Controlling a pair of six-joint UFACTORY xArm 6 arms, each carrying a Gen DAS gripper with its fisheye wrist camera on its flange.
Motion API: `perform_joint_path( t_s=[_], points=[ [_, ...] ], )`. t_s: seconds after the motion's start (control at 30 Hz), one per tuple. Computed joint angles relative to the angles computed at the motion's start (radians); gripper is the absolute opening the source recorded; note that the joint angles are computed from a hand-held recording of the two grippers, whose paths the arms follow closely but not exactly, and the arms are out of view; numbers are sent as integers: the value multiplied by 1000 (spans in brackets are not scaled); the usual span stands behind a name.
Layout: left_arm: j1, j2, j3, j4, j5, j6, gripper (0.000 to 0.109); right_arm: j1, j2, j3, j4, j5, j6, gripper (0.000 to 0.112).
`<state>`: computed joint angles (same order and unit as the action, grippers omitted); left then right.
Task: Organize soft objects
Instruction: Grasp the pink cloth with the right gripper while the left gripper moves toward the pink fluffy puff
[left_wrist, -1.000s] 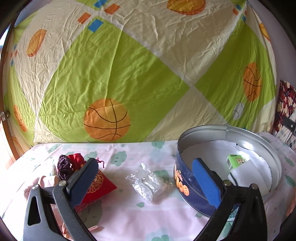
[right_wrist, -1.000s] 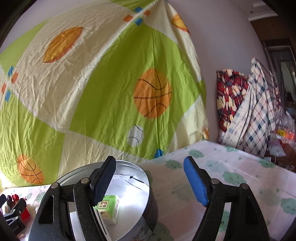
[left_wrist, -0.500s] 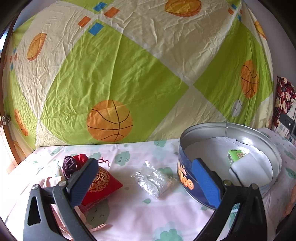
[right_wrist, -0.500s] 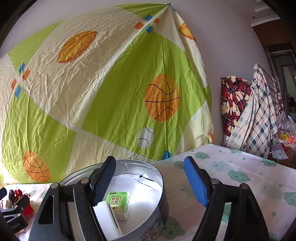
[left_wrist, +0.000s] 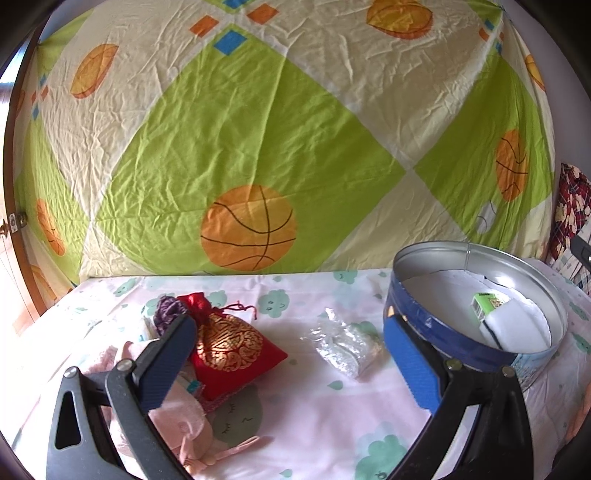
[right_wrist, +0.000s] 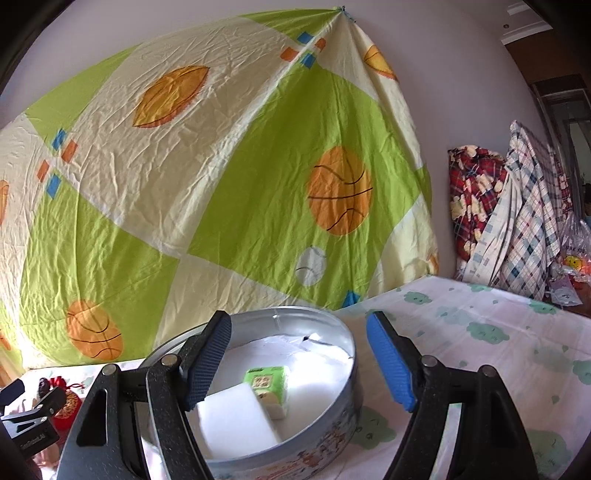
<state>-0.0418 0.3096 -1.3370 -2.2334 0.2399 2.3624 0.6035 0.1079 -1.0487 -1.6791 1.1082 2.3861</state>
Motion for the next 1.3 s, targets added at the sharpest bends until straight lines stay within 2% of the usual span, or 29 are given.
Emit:
perform_joint_path(
  t_s=[0.1, 0.27, 0.43, 0.57, 0.77, 1.0, 1.13, 1.3],
  points=[
    [22, 7, -5, 32, 8, -24, 103, 6, 13, -20, -3, -44, 11, 78],
    [59, 26, -27, 54, 16, -38, 103, 51, 71, -88, -14, -20, -13, 78],
    [93, 58, -65, 92, 10, -81, 103, 78, 151, -187, -19, -59, -50, 78],
    [120, 82, -94, 131, 8, -116, 103, 97, 231, -288, -22, -103, -94, 78],
    [156, 128, -141, 284, 6, -290, 103, 110, 331, -423, -16, -174, -156, 78],
    [185, 183, -205, 367, -22, -357, 103, 113, 440, -581, 22, -281, -276, 78],
    [205, 226, -255, 536, -41, -525, 103, 107, 517, -694, 95, -373, -409, 78],
    [254, 299, -331, 871, -25, -903, 103, 100, 647, -878, 246, -507, -636, 77]
  ],
)
